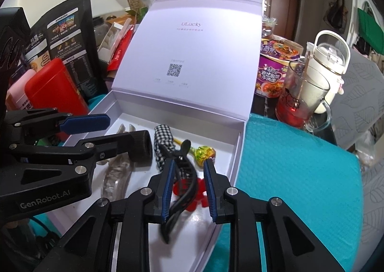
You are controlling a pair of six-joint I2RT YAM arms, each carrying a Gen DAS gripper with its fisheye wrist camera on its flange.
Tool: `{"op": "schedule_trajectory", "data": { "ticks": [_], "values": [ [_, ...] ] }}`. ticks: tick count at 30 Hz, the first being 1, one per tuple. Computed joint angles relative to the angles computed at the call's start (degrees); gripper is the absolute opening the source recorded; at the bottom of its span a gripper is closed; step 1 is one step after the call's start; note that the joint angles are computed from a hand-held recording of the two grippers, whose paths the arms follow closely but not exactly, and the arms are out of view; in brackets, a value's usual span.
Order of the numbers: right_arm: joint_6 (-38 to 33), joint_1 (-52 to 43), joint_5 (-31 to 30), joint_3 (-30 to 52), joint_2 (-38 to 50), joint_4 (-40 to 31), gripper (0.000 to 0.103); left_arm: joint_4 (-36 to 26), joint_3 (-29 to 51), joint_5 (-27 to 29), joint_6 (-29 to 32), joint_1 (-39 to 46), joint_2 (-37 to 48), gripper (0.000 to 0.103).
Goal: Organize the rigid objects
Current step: 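Open the left gripper releasing the black band while the right releases the black claw clip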
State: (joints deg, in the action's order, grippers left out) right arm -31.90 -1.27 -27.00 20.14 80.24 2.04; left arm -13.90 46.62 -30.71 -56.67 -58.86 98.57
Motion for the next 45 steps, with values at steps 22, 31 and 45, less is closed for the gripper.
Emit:
{"op": "schedule_trajectory", "data": {
  "ticks": [22,31,45],
  "values": [
    [-1.3,-1.6,-2.5,-1.4,-12.6,-8.2,0.027,-10.2,1.4,-8.2,-5.2,-5.1,-6.9,0.041],
    [-2.9,-6.2,-6.0,-0.7,-20.1,-16.7,0.043,-14.8,3.8,-10.2,-8.9,-8.5,-8.3,0.041],
    [-20.9,-26.4,-16.8,3.6,-37.0,-43.7,0.056,-34.1,14.0,-15.8,-23.0,-17.9,-6.1,0.045]
  ]
}}
